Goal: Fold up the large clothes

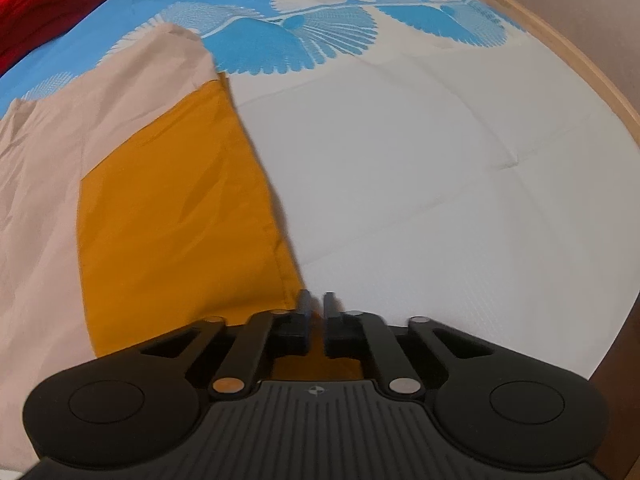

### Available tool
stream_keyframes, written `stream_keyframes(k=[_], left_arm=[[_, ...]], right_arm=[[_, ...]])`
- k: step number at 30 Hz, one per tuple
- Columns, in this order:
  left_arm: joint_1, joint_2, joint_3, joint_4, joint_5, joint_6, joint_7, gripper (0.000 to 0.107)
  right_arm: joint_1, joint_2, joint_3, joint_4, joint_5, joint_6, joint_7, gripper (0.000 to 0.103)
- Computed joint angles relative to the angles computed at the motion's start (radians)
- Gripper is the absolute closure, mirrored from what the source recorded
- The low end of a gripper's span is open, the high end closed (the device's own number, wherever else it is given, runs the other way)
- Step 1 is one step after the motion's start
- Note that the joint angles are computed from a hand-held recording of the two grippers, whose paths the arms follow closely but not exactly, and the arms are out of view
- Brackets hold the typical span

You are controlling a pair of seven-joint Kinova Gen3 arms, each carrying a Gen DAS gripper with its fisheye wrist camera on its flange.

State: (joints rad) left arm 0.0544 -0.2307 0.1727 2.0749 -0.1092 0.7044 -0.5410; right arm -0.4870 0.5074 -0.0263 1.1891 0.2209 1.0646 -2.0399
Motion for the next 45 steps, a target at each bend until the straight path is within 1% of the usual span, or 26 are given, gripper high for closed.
stream_keyframes(k=[4, 9, 11, 12, 13, 14, 15, 16, 17, 19, 20, 21, 22, 24, 29, 31, 32, 33, 34, 35, 36, 37, 39, 42, 44, 45], left_arm=[[-0.021, -0.059, 0.031, 0.003, -0.046, 0.025, 0.034, 0.099], [-0.070, -0.116, 0.080, -0.009, -0.105, 0.101, 0.097, 0.101], [-0.072, -0.138, 0.065, -0.009, -0.095, 0.122, 0.095, 0.100], [-0.069, -0.146, 0.050, -0.008, -0.080, 0.126, 0.085, 0.097], [-0.066, -0.150, 0.036, -0.012, -0.065, 0.137, 0.074, 0.085], [-0.075, -0.147, 0.041, -0.025, -0.066, 0.164, 0.075, 0.076], [-0.096, -0.142, 0.065, -0.043, -0.078, 0.205, 0.083, 0.053], [-0.105, -0.147, 0.085, -0.052, -0.107, 0.239, 0.105, 0.043], [-0.115, -0.155, 0.102, -0.061, -0.127, 0.265, 0.118, 0.043], [-0.109, -0.179, 0.082, -0.063, -0.119, 0.283, 0.123, 0.043], [-0.106, -0.193, 0.061, -0.061, -0.098, 0.286, 0.122, 0.043], [-0.107, -0.207, 0.048, -0.061, -0.083, 0.294, 0.122, 0.043], [-0.117, -0.219, 0.053, -0.067, -0.080, 0.309, 0.132, 0.043], [-0.134, -0.234, 0.071, -0.084, -0.086, 0.344, 0.141, 0.043], [-0.136, -0.256, 0.144, -0.140, -0.111, 0.416, 0.140, 0.043], [-0.133, -0.262, 0.193, -0.161, -0.130, 0.447, 0.137, 0.044], [-0.130, -0.269, 0.213, -0.168, -0.137, 0.458, 0.136, 0.045], [-0.125, -0.282, 0.225, -0.170, -0.140, 0.458, 0.135, 0.053], [-0.117, -0.300, 0.228, -0.165, -0.137, 0.449, 0.130, 0.067], [-0.108, -0.323, 0.226, -0.154, -0.127, 0.434, 0.126, 0.075], [-0.104, -0.338, 0.225, -0.142, -0.111, 0.420, 0.123, 0.089], [-0.102, -0.353, 0.222, -0.133, -0.091, 0.414, 0.123, 0.096], [-0.108, -0.378, 0.223, -0.113, -0.051, 0.406, 0.130, 0.096], [-0.121, -0.399, 0.238, -0.075, 0.009, 0.395, 0.149, 0.096], [-0.139, -0.406, 0.246, -0.050, 0.047, 0.394, 0.177, 0.094], [-0.149, -0.416, 0.247, -0.034, 0.064, 0.390, 0.197, 0.091]], right_arm=[[-0.013, -0.006, -0.001, 0.000, 0.006, -0.010, -0.011, 0.103], [-0.003, -0.037, -0.031, 0.023, -0.017, -0.051, -0.007, 0.103], [0.002, -0.053, -0.040, 0.037, -0.044, -0.083, 0.025, 0.103], [-0.001, -0.057, -0.042, 0.038, -0.045, -0.087, 0.035, 0.103], [-0.004, -0.057, -0.049, 0.032, -0.030, -0.075, 0.032, 0.103], [-0.020, -0.048, -0.038, 0.017, -0.009, -0.047, 0.021, 0.103], [-0.046, -0.035, -0.010, -0.007, 0.004, -0.006, 0.008, 0.103], [-0.078, -0.018, 0.036, -0.030, 0.006, 0.035, -0.001, 0.103], [-0.103, -0.003, 0.079, -0.053, -0.001, 0.075, -0.005, 0.103], [-0.150, 0.013, 0.171, -0.073, -0.034, 0.108, -0.003, 0.103], [-0.170, 0.010, 0.217, -0.069, -0.059, 0.100, 0.001, 0.103], [-0.185, 0.000, 0.245, -0.054, -0.074, 0.075, 0.003, 0.103], [-0.197, -0.019, 0.253, -0.028, -0.075, 0.034, 0.000, 0.103], [-0.192, -0.059, 0.215, 0.019, -0.034, -0.047, -0.010, 0.103], [-0.079, -0.174, -0.016, 0.135, 0.119, -0.250, -0.120, 0.098], [-0.015, -0.227, -0.109, 0.183, 0.158, -0.332, -0.171, 0.088], [0.018, -0.253, -0.152, 0.208, 0.176, -0.372, -0.200, 0.086], [0.040, -0.283, -0.177, 0.233, 0.179, -0.413, -0.215, 0.083], [0.054, -0.313, -0.183, 0.261, 0.169, -0.454, -0.216, 0.082], [0.053, -0.341, -0.171, 0.291, 0.144, -0.494, -0.205, 0.082], [0.042, -0.369, -0.144, 0.323, 0.104, -0.535, -0.185, 0.081], [0.048, -0.389, -0.136, 0.352, 0.063, -0.576, -0.159, 0.081], [0.100, -0.425, -0.166, 0.411, -0.018, -0.626, -0.104, 0.080], [0.230, -0.430, -0.273, 0.428, -0.139, -0.611, 0.000, 0.079], [0.249, -0.424, -0.288, 0.425, -0.168, -0.571, 0.081, 0.077], [0.236, -0.417, -0.270, 0.425, -0.175, -0.557, 0.115, 0.075]])
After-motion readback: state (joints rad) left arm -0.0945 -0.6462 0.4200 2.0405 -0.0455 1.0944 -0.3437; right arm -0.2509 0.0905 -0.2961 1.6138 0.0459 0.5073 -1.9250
